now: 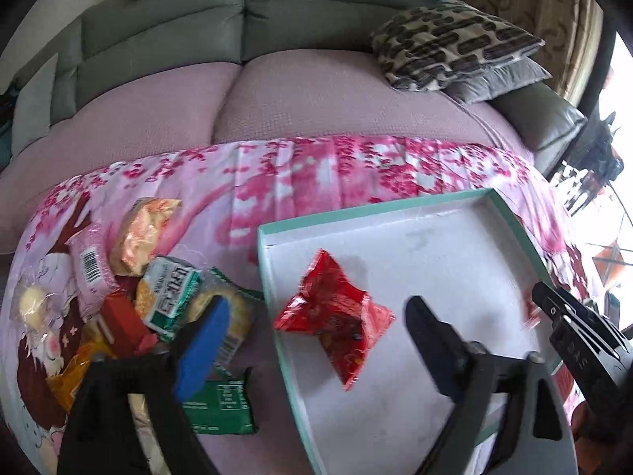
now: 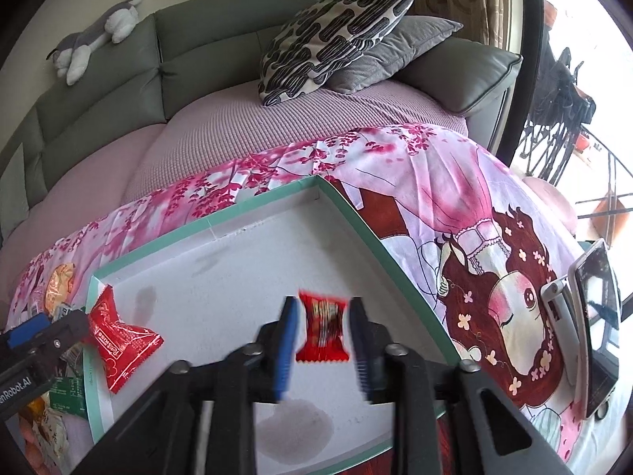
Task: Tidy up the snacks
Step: 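Carry both snacks over the white tray and open both tools to drop them, then withdraw both open tools from the tray back toward the snack pile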
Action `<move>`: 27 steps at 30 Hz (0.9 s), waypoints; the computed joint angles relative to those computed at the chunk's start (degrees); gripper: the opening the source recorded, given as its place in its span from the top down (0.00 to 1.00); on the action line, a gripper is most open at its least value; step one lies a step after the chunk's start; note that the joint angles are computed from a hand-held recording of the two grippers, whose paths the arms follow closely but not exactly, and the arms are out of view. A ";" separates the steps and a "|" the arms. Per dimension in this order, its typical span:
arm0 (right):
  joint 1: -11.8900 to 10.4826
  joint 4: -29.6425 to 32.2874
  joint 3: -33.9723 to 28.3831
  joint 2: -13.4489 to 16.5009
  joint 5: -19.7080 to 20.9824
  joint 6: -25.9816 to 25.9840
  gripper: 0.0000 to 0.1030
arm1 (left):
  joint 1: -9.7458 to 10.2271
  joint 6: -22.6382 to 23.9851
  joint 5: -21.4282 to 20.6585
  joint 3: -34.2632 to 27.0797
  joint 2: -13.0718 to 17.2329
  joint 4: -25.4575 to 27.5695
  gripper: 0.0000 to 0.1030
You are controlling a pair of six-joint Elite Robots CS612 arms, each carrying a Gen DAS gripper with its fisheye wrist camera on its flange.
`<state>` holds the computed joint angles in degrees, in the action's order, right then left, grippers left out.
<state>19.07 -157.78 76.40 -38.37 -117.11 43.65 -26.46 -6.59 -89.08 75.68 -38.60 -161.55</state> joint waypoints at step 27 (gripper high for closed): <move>0.56 3.65 -1.97 0.67 -0.70 -2.18 0.00 | 1.70 -11.24 6.77 -0.68 0.38 6.45 0.01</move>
